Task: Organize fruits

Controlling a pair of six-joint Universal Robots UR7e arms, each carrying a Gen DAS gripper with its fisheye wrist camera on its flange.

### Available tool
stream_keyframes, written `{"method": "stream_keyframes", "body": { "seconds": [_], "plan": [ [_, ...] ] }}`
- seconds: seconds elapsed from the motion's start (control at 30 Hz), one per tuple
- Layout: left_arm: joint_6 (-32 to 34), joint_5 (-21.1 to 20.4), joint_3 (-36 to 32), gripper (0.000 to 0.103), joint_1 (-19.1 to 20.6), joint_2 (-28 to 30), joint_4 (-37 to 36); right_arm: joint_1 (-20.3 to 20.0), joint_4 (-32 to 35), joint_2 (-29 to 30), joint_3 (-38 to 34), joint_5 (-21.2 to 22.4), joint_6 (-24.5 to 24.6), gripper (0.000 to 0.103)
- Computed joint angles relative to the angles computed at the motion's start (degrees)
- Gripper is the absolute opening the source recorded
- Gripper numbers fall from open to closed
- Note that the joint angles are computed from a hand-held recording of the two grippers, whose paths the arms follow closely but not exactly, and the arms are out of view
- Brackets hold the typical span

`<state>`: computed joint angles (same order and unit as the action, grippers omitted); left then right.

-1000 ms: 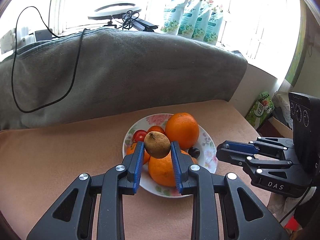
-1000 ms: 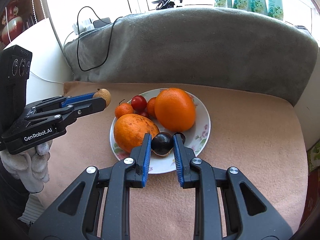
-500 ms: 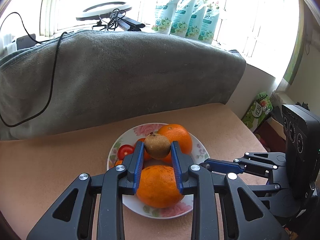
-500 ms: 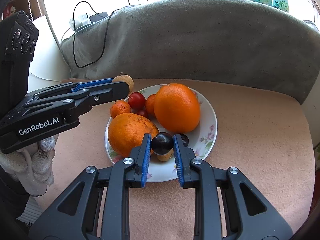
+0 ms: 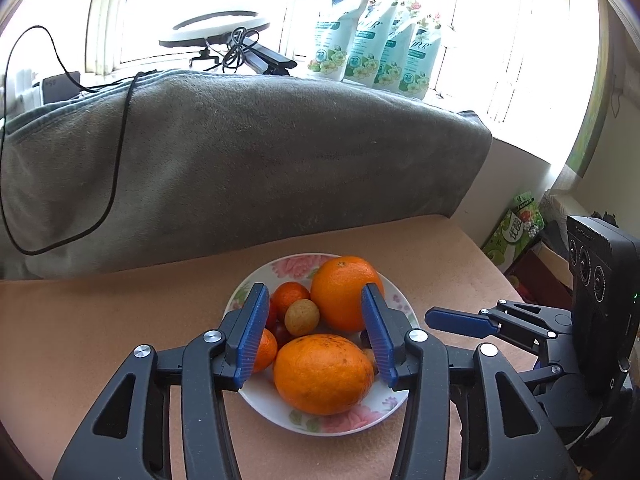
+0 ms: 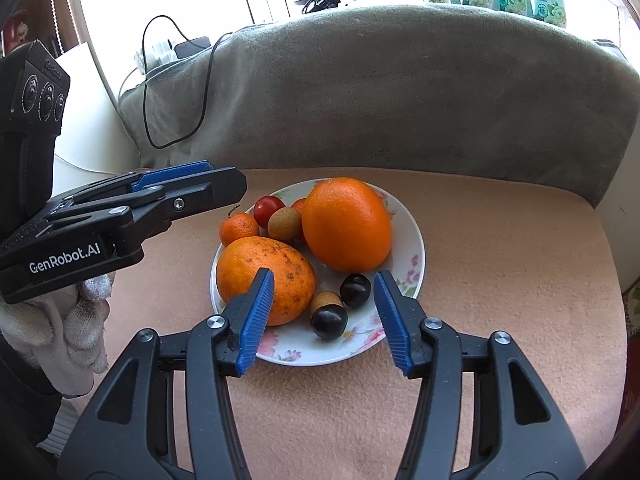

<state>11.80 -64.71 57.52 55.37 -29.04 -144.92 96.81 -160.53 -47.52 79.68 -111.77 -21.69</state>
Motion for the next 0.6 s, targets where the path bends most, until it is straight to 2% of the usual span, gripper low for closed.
{"method": "stream_keyframes", "body": {
  "seconds": [0.27,0.43,0.6],
  "plan": [
    [-0.2,1.3,3.7,0.065,-0.6,-2.6,-3.1,0.9,-2.8,-1.6,2.6,-1.2,0.0,0.080],
    [-0.6,3.3,7.6,0.070,-1.4,-4.8,-5.8,1.6,-5.9,-2.6,4.6,-2.6,0.0,0.082],
    [-0.7,4.7,12.2,0.070,-2.2,-7.4,-8.5,2.5,-9.6,-3.8,6.9,-3.7,-0.3,0.089]
  ]
}}
